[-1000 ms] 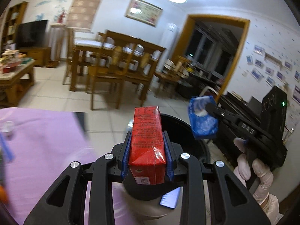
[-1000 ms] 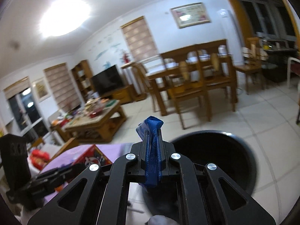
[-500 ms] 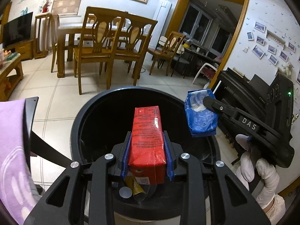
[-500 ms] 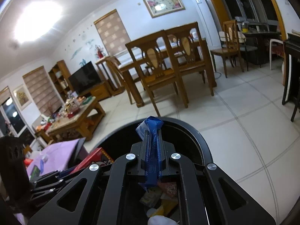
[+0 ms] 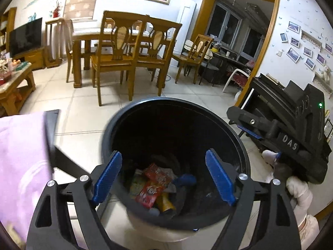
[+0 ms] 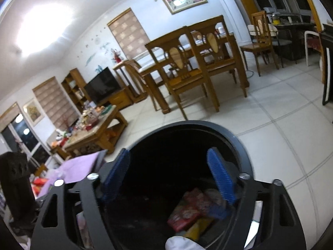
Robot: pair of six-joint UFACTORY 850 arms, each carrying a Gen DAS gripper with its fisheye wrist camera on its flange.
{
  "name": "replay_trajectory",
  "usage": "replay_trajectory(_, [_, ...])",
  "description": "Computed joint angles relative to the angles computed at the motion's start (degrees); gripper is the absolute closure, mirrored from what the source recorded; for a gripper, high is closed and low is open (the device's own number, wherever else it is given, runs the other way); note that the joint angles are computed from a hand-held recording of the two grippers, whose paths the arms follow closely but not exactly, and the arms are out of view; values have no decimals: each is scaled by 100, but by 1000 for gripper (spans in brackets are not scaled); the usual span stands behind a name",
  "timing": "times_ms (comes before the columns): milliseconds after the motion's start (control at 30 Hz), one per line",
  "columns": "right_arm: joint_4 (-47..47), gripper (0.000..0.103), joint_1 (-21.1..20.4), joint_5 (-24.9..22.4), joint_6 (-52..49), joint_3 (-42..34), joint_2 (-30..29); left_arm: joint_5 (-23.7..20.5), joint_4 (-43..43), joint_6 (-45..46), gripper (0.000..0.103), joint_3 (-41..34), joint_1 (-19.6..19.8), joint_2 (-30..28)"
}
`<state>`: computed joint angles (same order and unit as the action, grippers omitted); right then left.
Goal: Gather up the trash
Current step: 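Carry the juice box and blue packet over the black bin and open both tools, then grasp the purple tube with the left tool while the right tool grasps the green can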
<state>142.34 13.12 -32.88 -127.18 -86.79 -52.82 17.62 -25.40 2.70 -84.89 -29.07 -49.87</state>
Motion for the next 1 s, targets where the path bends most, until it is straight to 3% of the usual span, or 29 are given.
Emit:
replay_trajectory(133, [-212, 21, 220, -129, 40, 354, 351, 606, 268, -404, 17, 1149, 93, 780])
replay_trajectory(233, [-489, 21, 605, -89, 81, 580, 625, 1061, 252, -614, 17, 2091, 268, 1437])
replay_trajectory(467, [-1715, 21, 1607, 330, 921, 286, 657, 1885, -74, -913, 17, 4166, 1118, 2841])
replay_trajectory(567, [-2603, 21, 2126, 710, 1715, -236, 408, 1790, 271, -1358, 19, 4600, 1742, 3086])
replay_trajectory(700, [-4573, 27, 2743, 1268, 3751, -1232, -96, 1258, 995, -1814, 38, 4412, 2526, 2796])
replay_trajectory(900, [-7993, 38, 3270, 1597, 7349, -3007, -1130, 394, 1669, -1729, 52, 3696, 2835, 2133])
replay_trajectory(1000, [-9787, 40, 3376, 1428, 9148, -3805, -1583, 182, 1291, -1281, 57, 3535, 2833, 1960])
